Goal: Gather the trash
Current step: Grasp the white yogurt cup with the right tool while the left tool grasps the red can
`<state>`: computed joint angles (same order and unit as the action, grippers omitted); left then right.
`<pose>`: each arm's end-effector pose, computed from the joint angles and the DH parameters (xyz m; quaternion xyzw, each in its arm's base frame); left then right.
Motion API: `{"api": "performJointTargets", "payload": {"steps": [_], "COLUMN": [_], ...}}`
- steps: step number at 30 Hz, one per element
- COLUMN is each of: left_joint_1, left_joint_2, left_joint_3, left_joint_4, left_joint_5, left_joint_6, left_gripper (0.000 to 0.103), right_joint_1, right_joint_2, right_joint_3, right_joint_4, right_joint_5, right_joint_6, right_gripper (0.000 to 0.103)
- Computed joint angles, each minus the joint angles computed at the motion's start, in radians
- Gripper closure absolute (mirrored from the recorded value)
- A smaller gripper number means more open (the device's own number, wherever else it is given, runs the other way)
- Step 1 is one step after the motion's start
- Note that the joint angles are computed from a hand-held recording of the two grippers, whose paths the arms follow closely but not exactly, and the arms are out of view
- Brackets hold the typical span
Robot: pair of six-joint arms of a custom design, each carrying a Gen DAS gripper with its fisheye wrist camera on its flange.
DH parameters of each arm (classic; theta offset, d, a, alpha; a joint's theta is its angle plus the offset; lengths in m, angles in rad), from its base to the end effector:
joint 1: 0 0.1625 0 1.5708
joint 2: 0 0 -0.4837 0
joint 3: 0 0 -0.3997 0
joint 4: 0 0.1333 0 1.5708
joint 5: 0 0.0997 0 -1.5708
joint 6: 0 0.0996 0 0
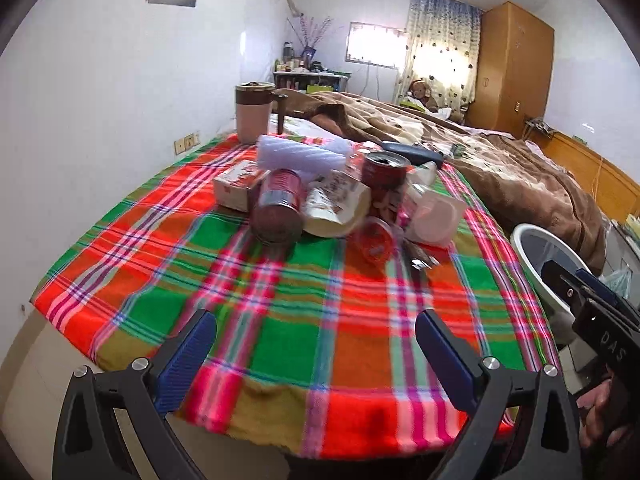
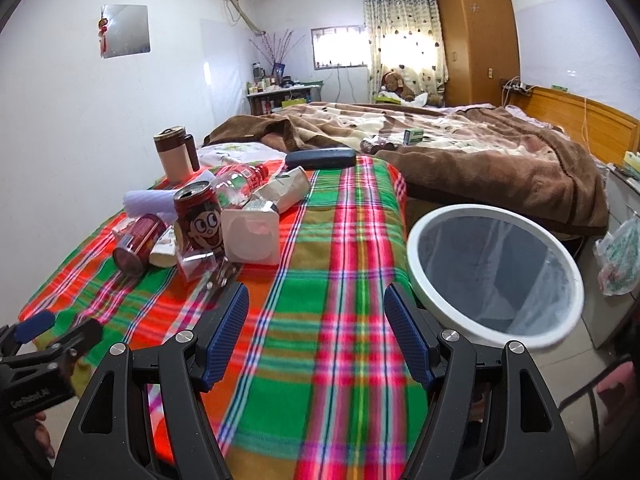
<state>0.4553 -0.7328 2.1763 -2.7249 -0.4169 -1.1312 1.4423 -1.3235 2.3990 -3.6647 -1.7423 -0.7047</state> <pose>-0.3453 -0.4189 0.0225 0.0721 0.8300 -0.4343 0.3425 0.0584 -0.4555 0.3132 0.2071 -0.8459 0.4139 0.2649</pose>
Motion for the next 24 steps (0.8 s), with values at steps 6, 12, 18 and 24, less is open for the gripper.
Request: {"api": "performJointTargets", "payload": {"steps": [6, 12, 18, 24], "left_joint_1": [0.068, 0.129, 0.192, 0.246], "left_joint_2": [-0.033, -0.031, -0.028, -0.022], "left_joint_3": [-0.011, -0.039, -0.085, -0.130], "left_joint_4": [-0.059, -0.190, -0.214, -0.255], "left_joint_5": [0.001, -0.033, -0.050, -0.081], "left_joint_6": [0.092, 0.240, 0.314, 0.381], "left_gripper": [0.002, 0.002, 0.002, 0.002], "right_joint_1": [0.030, 0.062, 0.085, 0.093], "right_joint_2": [0.051, 0.103, 0.147, 0.189], "right_joint_3": [-0.076, -0.161, -0.219, -0.280], "right_joint_4": [0.081, 0.192, 0.252, 0.317], "right_joint_5": [-0.030, -0.097, -0.158, -0.192], "right_joint_6": [0.002, 0.018, 0.016, 0.032], "right_gripper": [0.031, 0.032, 0.041, 0.050]}}
